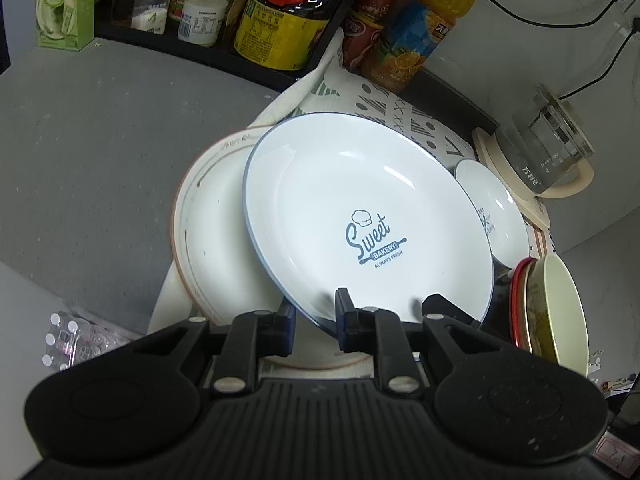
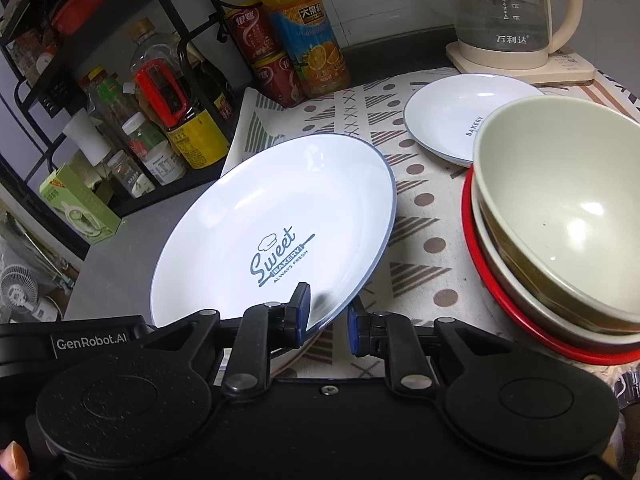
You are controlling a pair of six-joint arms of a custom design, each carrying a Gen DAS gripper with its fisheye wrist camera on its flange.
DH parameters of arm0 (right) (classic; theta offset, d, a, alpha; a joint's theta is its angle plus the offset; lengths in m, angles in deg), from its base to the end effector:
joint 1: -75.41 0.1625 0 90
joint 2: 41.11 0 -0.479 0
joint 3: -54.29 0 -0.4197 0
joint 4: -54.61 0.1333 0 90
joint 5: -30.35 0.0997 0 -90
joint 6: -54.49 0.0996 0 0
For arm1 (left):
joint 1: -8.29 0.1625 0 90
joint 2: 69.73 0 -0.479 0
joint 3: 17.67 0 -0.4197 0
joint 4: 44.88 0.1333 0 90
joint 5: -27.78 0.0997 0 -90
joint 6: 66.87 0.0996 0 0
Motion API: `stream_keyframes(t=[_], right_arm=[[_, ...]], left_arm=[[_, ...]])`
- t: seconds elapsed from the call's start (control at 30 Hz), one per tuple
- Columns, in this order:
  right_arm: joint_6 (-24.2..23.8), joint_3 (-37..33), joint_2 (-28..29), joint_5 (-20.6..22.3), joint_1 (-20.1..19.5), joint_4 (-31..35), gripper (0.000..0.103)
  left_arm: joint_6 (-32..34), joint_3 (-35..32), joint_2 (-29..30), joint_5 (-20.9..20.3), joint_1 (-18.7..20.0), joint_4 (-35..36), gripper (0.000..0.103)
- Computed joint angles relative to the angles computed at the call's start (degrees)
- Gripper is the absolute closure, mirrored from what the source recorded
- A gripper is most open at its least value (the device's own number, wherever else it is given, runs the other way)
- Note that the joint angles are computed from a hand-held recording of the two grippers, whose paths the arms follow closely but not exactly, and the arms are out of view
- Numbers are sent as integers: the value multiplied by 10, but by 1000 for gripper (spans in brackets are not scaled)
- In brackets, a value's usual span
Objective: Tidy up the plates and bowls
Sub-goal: 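Carry the 'Sweet' plate with both grippers onto the large cream plate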
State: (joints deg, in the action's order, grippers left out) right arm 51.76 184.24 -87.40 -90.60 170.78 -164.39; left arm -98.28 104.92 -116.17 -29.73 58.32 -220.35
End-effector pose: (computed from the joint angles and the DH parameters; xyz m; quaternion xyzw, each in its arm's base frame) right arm 0.1293 -0.4983 0.1025 -0.0398 -0.8943 0.3770 0.2376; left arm -0.2054 -0.5358 0.0354 0.0488 0.9559 -0.2260 0.1809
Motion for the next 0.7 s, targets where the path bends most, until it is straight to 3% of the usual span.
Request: stream_keyframes(t=[0.7], right_arm=[[2,-33,20,-28,12,60,85]], left_arm=[[-48,7,-21,-15,18,44,83]])
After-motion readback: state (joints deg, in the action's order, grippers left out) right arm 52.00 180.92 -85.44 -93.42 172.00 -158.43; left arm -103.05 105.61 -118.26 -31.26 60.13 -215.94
